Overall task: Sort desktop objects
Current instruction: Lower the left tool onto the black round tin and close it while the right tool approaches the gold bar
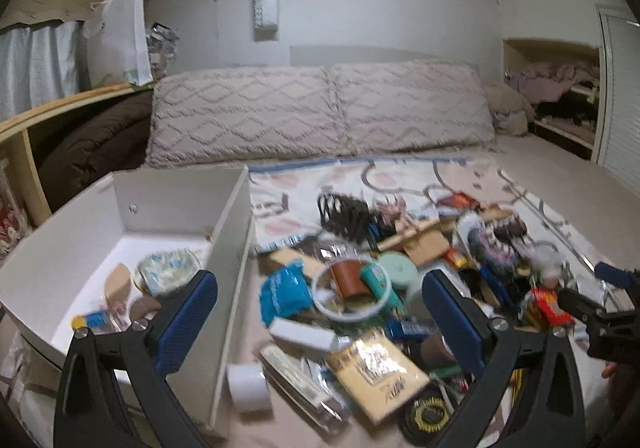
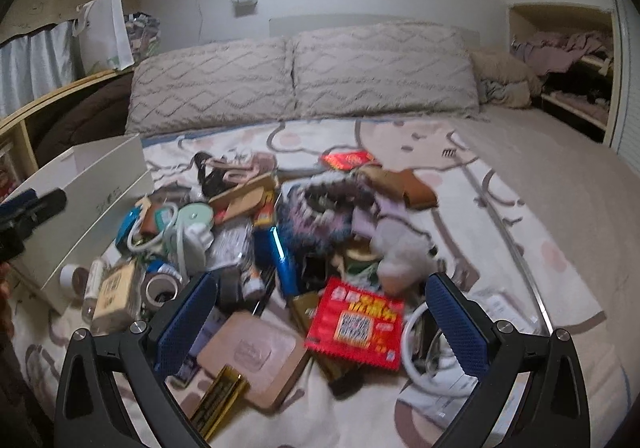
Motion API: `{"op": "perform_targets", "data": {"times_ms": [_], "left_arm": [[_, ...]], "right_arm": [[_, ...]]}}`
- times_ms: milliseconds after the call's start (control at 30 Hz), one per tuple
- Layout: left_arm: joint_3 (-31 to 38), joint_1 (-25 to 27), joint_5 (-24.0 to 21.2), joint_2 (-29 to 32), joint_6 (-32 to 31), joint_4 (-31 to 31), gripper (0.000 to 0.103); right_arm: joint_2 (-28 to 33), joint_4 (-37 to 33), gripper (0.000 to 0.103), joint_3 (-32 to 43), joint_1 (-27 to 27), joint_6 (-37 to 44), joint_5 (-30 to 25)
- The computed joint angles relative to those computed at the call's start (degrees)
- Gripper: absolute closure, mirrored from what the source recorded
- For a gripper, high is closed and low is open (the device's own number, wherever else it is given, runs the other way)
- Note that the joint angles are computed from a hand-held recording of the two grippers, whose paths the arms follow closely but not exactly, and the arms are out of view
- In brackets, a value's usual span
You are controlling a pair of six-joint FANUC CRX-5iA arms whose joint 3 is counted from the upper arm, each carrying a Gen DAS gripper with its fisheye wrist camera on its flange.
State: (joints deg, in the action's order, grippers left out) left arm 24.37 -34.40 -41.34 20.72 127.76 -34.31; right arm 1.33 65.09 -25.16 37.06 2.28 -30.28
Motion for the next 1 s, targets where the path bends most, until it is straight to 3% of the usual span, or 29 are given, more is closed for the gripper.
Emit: {"op": "perform_targets", "data": {"times_ms": [233,633,733,800,933,1000], "left_arm": [[-2.50,-0.77,0.28,0.32,-2.92,2.36,0.000],[-8.52,-0.96,4.32,-0.50,-9.80,10.77,0.000],[-9.41,-1.18,4.54,-0.48,-12.29,12.65,0.000],[-10.58,-0.89,5.59,-0.67,-14.43,15.00,0.000],[-13.01,0.45,7.98,-0.86,-19.87,21.87,0.001],[-14.12,1.22,8.94,-0.93,-22.68,25.57,0.010]], "right_arm": [[0.10,-2.00,0.000,-0.38,1.55,3.69,-0.62],[0.29,-12.36,0.000,-0.61,2.64,12.14,3.33],[0.47,-9.00,0.001,-1.38,2.74,9.42,3.12],[-0.22,-5.73,0.019,-2.85,2.02,7.19,5.49],[-0.28,-6.53,0.043,-3.10,1.88,9.00,7.80],[-0.22,-8.02,0.058,-2.91,2.01,10.98,8.68]]}}
